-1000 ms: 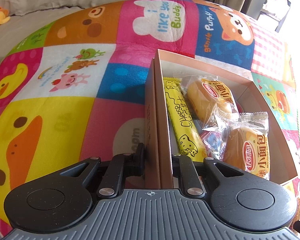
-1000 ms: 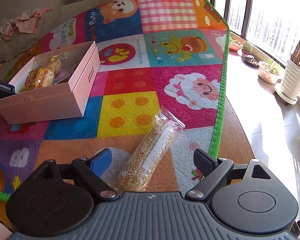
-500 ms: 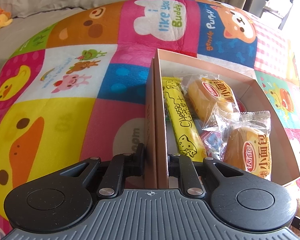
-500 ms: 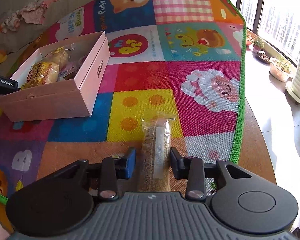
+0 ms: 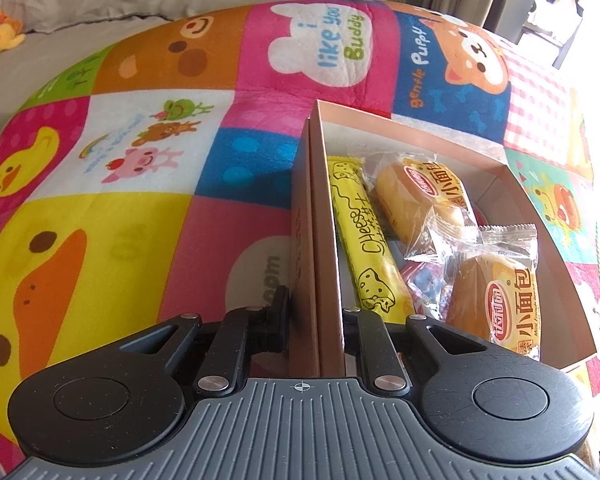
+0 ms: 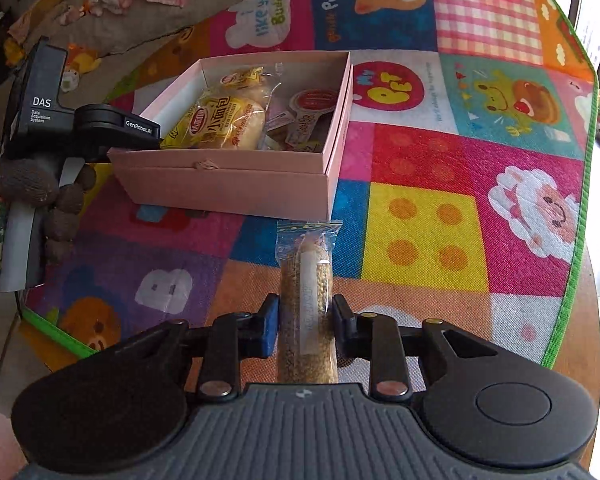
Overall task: Organize objects
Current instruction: 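Grasp the clear sesame stick pack with the right tool, then lower the sesame stick pack into the box and open the right tool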
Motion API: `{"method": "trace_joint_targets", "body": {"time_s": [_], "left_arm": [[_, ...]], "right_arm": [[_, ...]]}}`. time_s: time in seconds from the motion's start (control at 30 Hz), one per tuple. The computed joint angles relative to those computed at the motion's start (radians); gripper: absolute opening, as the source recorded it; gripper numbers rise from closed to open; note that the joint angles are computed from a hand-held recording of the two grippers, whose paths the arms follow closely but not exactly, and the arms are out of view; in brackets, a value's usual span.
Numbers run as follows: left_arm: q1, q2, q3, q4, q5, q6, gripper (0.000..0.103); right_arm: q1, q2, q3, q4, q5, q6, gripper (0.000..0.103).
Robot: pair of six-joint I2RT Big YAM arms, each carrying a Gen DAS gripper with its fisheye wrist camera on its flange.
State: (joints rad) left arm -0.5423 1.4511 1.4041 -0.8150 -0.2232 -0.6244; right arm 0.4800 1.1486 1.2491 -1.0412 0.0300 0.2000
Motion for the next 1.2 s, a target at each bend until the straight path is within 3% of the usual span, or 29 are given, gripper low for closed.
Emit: {"method": "trace_joint_targets", "body": {"time_s": [0.17, 0.3, 0.6, 0.73, 0.83, 1.03, 1.1, 1.2], "left_arm": [[0.005, -0.007, -0.008, 0.007, 0.018, -0.010, 0.018], [0.007, -0.010, -0.015, 0.017, 0.021, -0.013, 0.019], [0.008, -0.015, -0.023, 0.028, 0.030, -0.003, 0.019], [0.009, -0.017, -0.025, 0.030, 0.033, 0.002, 0.020], [0.007, -0.017, -0.027, 0.032, 0.029, 0.004, 0.020], [0.001, -0.015, -0.025, 0.031, 0.012, -0.012, 0.019], [0.002, -0.016, -0.027, 0.032, 0.014, -0.014, 0.019], [0.004, -0.018, -0.027, 0.030, 0.019, -0.013, 0.019]], "right_arm": [[0.002, 0.015, 0.054, -0.003, -0.009, -0.005, 0.027], [-0.002, 0.034, 0.134, 0.046, 0.013, -0.041, 0.027], [-0.036, 0.256, 0.317, 0.184, 0.081, -0.077, 0.027], [-0.058, 0.316, 0.342, 0.201, 0.071, -0.041, 0.030], [-0.063, 0.294, 0.305, 0.212, 0.054, -0.051, 0.031], [-0.026, 0.220, 0.226, 0.212, 0.033, -0.137, 0.049], [-0.006, 0.224, 0.228, 0.200, 0.011, -0.133, 0.068], [0.016, 0.261, 0.252, 0.186, -0.041, -0.084, 0.077]]}}
